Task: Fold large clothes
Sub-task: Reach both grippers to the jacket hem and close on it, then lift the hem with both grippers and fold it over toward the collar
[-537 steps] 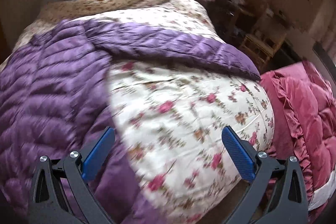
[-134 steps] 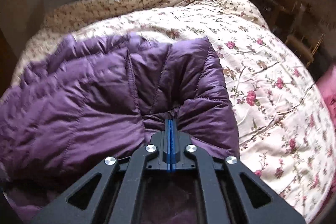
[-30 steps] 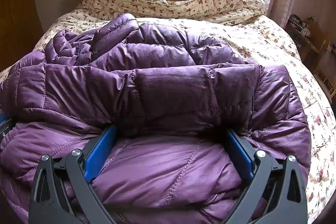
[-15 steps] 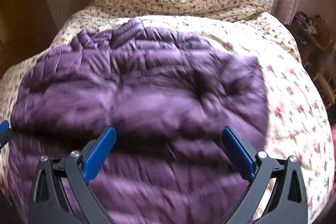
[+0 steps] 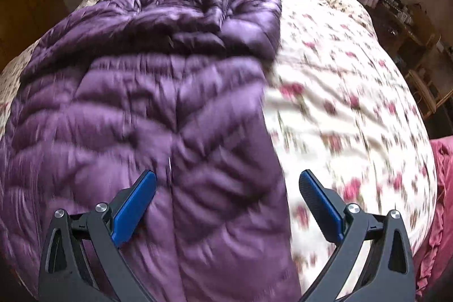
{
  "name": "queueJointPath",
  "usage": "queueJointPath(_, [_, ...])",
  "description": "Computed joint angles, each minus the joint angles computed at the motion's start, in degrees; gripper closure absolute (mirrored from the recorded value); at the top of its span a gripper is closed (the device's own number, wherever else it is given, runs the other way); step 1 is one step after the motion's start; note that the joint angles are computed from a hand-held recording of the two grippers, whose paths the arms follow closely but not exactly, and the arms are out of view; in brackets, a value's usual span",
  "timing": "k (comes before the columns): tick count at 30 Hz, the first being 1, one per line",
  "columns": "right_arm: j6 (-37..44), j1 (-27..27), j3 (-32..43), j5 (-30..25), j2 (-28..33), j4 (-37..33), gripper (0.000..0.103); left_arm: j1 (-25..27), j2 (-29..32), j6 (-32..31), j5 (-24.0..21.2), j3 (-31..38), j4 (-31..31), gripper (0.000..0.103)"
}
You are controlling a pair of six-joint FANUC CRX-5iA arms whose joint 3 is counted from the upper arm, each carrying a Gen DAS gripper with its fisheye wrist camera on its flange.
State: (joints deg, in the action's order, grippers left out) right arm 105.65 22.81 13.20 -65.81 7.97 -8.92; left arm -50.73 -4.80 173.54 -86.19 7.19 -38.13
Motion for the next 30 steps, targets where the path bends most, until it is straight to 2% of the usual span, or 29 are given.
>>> queueJointPath(2, [1.5, -1.2, -1.1, -0.9, -1.4, -1.1, 0.003, -1.4, -0.1, 2.0, -0.7, -0.4, 0.1, 0.021])
queueJointPath(3, [2.5, -1.8, -1.5, -1.6, -2.0, -1.8, 0.003, -2.2, -0.1, 3.0, -0.8, -0.6, 0.4, 0.027])
queueJointPath(6, [4.9, -2.8, -3.3, -2.8, -3.9, -2.3, 0.004, -4.5, -0.5, 6.3, -0.4, -1.2, 0.6, 0.028])
queueJointPath(8, [7.3, -3.6, -4.3, -4.5, -5.0, -3.1, 0.009, -5.7, -0.5, 7.6, -0.1, -1.5, 1.3, 0.028])
queueJointPath(12, [10.3, -5.4, -6.3, -7.4, -7.4, -4.9, 0.018, -6.3, -1.1, 7.1, 2.9, -2.8, 4.0, 0.035])
queueJointPath(13, [11.1, -6.0, -6.6, -8.1, -7.8, -5.6, 0.022, -6.6, -1.0, 6.8, 3.4, -2.9, 4.4, 0.037])
queueJointPath(15, [12.6, -7.4, -6.3, -10.4, -8.1, -7.5, 0.031, -6.9, -0.7, 5.3, 4.1, -2.8, 5.3, 0.049])
queueJointPath(16, [13.5, -8.1, -6.1, -11.8, -8.3, -8.7, 0.039, -6.9, -0.8, 4.9, 4.7, -3.0, 5.6, 0.053])
queueJointPath(18, [14.9, -8.7, -5.7, -13.1, -8.4, -9.8, 0.053, -7.0, -0.9, 4.7, 5.5, -3.2, 5.9, 0.070])
queueJointPath(20, [16.3, -8.8, -5.2, -14.2, -8.5, -10.4, 0.074, -7.6, -0.6, 4.4, 5.0, -2.5, 5.3, 0.081])
queueJointPath(22, [17.4, -8.1, -5.6, -14.3, -9.6, -10.0, 0.085, -8.3, -0.2, 3.9, 3.9, -1.5, 4.3, 0.087])
queueJointPath(25, [18.8, -7.2, -5.3, -13.8, -10.0, -9.3, 0.091, -9.5, -0.1, 3.4, 2.5, -0.1, 2.6, 0.091])
queueJointPath(30, [19.7, -6.2, -4.1, -13.7, -11.5, -10.1, 0.093, -10.1, -1.1, 3.6, 2.0, 1.0, 0.6, 0.095])
